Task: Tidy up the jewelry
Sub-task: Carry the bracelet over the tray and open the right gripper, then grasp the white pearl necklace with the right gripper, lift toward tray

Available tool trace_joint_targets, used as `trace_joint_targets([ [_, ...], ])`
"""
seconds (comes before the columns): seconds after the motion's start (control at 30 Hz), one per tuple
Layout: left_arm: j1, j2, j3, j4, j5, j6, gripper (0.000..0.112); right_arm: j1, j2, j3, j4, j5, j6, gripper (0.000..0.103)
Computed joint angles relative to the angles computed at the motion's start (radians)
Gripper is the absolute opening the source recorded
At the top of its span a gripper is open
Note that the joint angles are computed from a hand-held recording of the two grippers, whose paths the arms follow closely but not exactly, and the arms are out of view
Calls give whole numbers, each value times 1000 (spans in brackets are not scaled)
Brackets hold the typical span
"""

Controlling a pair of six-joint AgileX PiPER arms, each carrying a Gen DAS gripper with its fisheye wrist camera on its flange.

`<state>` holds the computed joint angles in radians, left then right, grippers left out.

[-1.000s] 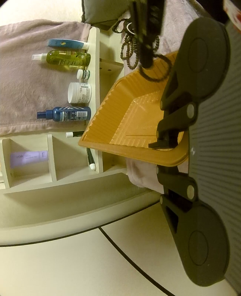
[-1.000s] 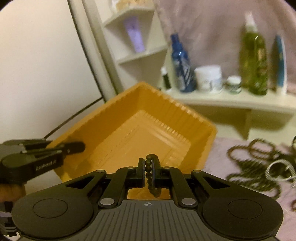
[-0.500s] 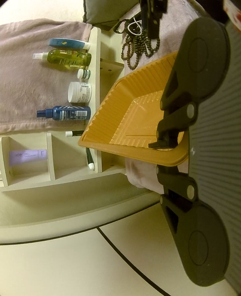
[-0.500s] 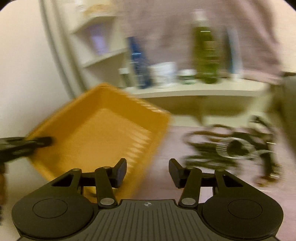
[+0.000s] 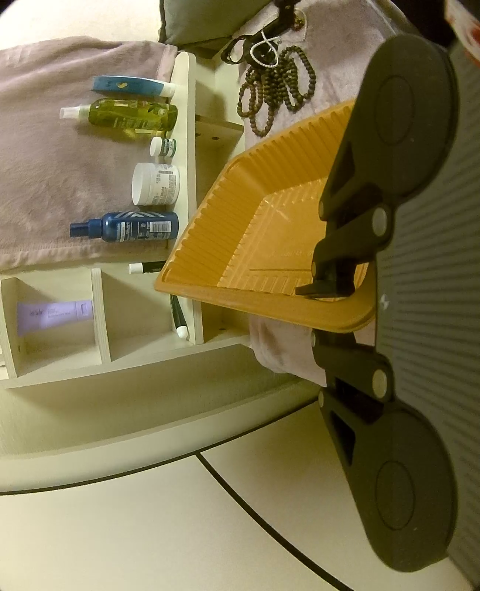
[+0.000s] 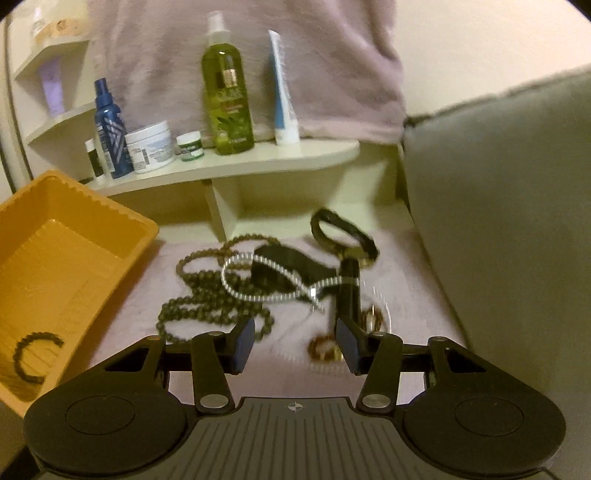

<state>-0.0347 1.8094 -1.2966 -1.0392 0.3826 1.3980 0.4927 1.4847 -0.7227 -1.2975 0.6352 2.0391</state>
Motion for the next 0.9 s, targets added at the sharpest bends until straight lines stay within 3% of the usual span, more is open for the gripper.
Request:
trace_joint_targets([
  [0.1,-1,1,-4,9,0,-7,5,-34,44,-30,-61,-9,-49,50],
  [0.23,-1,2,-7,21,1,-20,5,-99,126,-101,-67,-54,-209,35],
  [0.37,-4,4,-12,34,0,-32,5,-111,191,-148,-83,-61,-327,30],
  [0.5,-3,6,-17,39,3,-38,5,-93,226,-165,-108,-22,-360,10],
  [0.53,-3,7,-18,41,4,-41,5,-87,221,-160,-112,-12,-350,2],
  [0.9,-1,6,-13,3,7,-4,5,16,-52,-77,-67,131,-289,2],
])
